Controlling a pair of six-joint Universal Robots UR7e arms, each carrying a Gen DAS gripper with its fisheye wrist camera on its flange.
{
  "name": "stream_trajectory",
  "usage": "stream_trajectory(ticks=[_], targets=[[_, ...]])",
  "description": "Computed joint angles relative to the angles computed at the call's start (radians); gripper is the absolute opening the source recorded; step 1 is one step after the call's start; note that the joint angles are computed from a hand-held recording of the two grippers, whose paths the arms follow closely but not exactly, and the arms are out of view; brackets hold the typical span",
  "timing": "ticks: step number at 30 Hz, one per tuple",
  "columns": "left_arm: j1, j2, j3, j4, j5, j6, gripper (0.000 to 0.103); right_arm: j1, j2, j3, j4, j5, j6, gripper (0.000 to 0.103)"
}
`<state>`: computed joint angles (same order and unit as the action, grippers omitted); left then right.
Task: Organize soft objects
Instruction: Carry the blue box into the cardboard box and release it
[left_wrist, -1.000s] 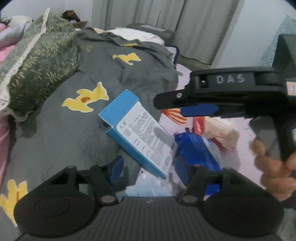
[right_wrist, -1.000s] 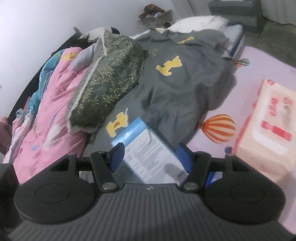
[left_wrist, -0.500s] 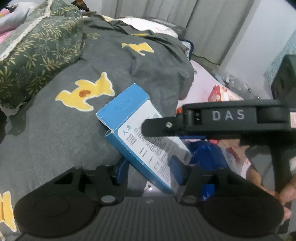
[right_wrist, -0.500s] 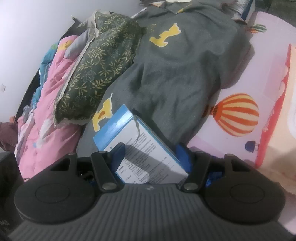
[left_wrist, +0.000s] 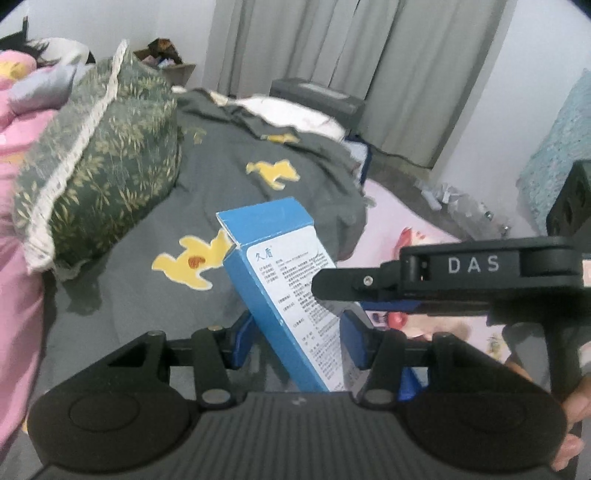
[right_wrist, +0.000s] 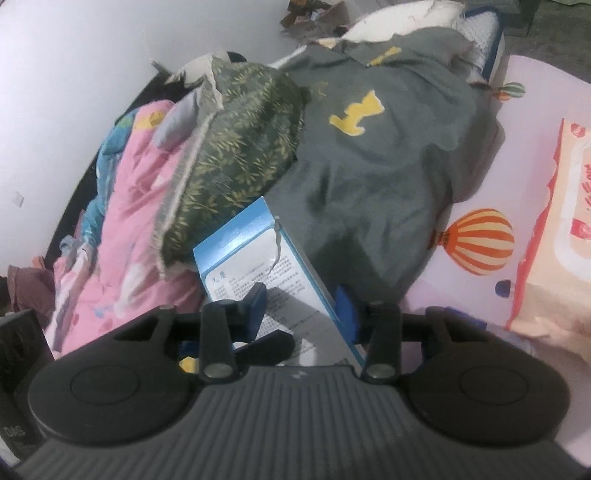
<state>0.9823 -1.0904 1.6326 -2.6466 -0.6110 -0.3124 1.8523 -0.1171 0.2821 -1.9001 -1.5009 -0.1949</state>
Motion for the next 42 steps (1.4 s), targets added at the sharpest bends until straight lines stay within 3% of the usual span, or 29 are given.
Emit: stream_trajectory(ticks=[7,12,17,23,28,33,37,40,42], targets=[[-0.092,-0.023,0.033,0.002,-0.01,0.011,0.05,0.001,-0.303,0.484,-0.26,0.022,0.045,0.038],[-0.16,0.01,0.031,0.013,-0.068,0.025,0.05,-0.037,-0.509,0.762,-0.417,0.045,0.103,0.038],[-0.22,0.098,-0.007,0.015,-0.142,0.054,0.05,-0.101,-0.714,1.002,-0.545,0.054,0.142,0.038],[-0.264,0.273,-0.129,0.039,-0.295,0.081,0.05,-0.21,-0.966,1.235,-0.657,0.016,0.164,0.038],[-0.27,0.447,-0.287,0.091,-0.435,0.093,0.05,-0.309,-1.124,1.338,-0.684,-0.048,0.177,0.038],[-0.263,0.63,-0.482,0.144,-0.538,0.108,0.051,-0.386,-1.208,1.367,-0.715,-0.132,0.165,0.038],[-0.26,0.742,-0.617,0.221,-0.548,0.107,0.051,-0.419,-1.222,1.38,-0.805,-0.242,0.108,0.039],[-0.272,0.737,-0.596,0.234,-0.529,0.098,0.052,-0.434,-1.22,1.391,-0.857,-0.294,0.083,0.039],[-0.274,0.717,-0.561,0.22,-0.525,0.108,0.054,-0.454,-1.23,1.407,-0.868,-0.284,0.088,0.039]])
